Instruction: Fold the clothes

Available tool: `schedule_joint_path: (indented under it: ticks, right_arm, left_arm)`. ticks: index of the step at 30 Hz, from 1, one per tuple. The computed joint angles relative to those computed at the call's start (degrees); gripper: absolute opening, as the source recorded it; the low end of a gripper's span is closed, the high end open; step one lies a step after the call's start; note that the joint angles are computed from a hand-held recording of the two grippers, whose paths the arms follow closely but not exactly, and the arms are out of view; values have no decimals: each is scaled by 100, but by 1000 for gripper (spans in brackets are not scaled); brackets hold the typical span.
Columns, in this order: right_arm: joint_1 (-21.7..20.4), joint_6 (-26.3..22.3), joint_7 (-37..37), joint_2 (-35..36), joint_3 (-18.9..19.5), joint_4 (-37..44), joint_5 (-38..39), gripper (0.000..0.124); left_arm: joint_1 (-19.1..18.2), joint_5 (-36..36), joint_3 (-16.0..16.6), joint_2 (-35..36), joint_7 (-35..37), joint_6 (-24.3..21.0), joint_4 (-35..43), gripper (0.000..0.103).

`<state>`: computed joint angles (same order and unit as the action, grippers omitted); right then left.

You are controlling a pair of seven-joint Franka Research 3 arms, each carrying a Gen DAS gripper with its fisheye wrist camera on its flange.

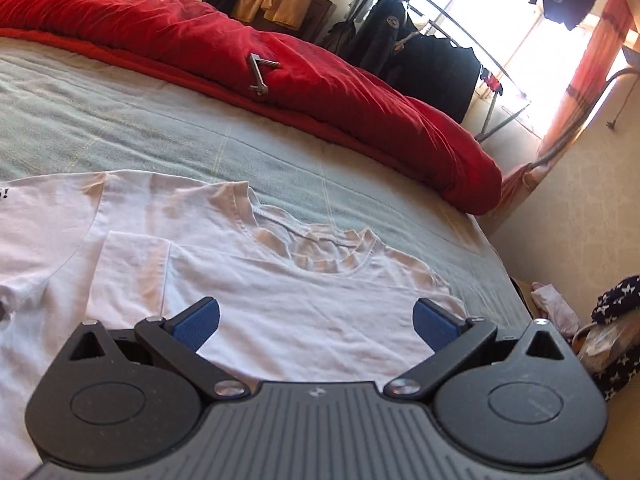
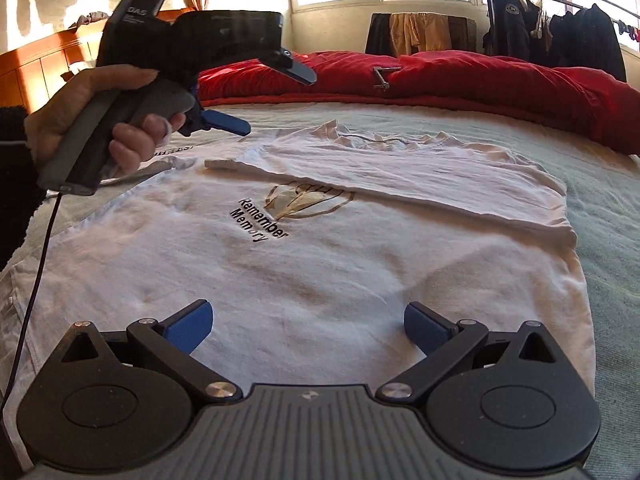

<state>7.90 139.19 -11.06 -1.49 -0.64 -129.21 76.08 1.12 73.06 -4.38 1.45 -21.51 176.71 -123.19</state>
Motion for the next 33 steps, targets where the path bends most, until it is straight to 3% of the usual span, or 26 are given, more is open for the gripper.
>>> schedule_joint_path:
  ticks: [3,4,5,7,9,12,17,22,25,28,33]
  right_arm:
    - [18,83,-57,-5,17,-17,12,103]
    - [19,84,-60,3,15,-11,14,103]
    - [20,84,-62,12,15,-5,16,103]
    - [20,88,-70,19,17,0,21,103]
    - [24,120,-77,-5,21,-24,17,103]
    - [3,-18,-155,-121,-22,-106,-9,103]
    - [-122,-700,-121,-218,-171,-162,-175,103]
    - [-224,-1042,-227,-264,-253,-202,-293,103]
    - [-315,-1312,-220,-204,-307,-132,-466,103]
    - [-434,-1625,-249,-116,-366,-46,-524,103]
    - [-644,-2152,-271,101,-414,127,-528,103]
  left_arm:
    - [15,-1459,-78,295,1318,-303,17,102]
    - [-16,-1579,-25,323,1409,-297,-40,101]
    - [0,-1386,8,339,1191,-243,-97,99]
    - [-178,-233,339,271,89,55,-158,99]
    - [-119,-291,269,105,130,103,-288,98]
    - [-86,-2085,-14,-126,1967,-132,-435,98]
    - [-251,-3826,-334,132,4138,-241,208,98]
    - [-261,-5634,-890,1078,6250,-558,1417,98]
    - [-220,-6312,-1250,1837,7210,-911,2377,98]
    - [-454,-6536,-1309,2658,7804,-1298,3494,98]
    - [-962,-6739,-1085,4040,8229,-2215,5517,98]
